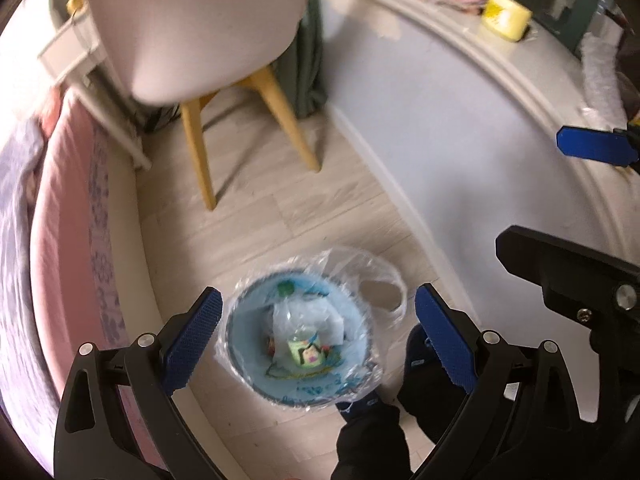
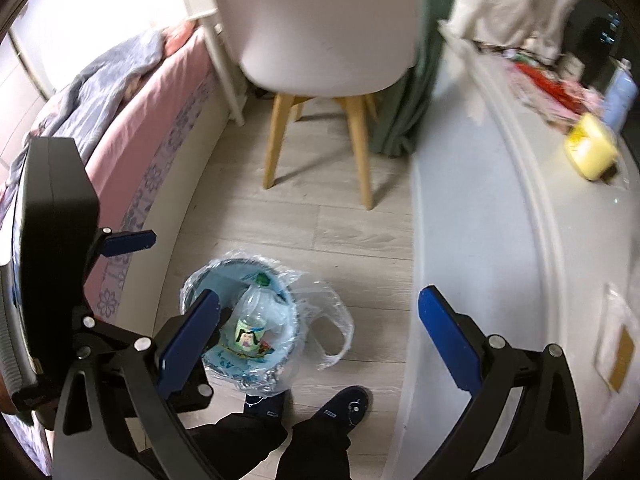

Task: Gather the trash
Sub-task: 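Raise both tools from the bin back toward the desk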

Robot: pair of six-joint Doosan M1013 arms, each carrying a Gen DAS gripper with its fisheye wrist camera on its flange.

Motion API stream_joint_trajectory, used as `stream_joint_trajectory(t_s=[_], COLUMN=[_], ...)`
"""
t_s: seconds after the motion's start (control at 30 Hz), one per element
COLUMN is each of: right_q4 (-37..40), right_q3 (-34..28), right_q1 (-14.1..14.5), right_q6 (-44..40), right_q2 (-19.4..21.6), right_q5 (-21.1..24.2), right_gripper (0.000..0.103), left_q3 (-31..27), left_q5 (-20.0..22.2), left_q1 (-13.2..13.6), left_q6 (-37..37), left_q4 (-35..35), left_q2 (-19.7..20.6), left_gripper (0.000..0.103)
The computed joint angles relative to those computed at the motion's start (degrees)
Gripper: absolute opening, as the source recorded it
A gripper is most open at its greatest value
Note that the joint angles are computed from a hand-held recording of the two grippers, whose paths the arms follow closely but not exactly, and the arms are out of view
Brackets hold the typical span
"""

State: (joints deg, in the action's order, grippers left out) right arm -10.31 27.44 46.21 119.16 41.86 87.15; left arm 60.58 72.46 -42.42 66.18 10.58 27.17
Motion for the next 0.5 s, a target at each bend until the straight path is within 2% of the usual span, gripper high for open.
stream_joint_trajectory(t_s=[0.5], right_q4=[-12.2], right_q3=[13.7], right_q1=[-1.3], right_q6=[17.0], right_q2=[-12.0], right_q5=[0.8], right_gripper=[0.097], left_q3=[-22.5], left_q5=[4.6], left_q1=[-4.5], left_q6=[15.7], left_q4=[-3.8], left_q2=[9.4], left_gripper=[0.094])
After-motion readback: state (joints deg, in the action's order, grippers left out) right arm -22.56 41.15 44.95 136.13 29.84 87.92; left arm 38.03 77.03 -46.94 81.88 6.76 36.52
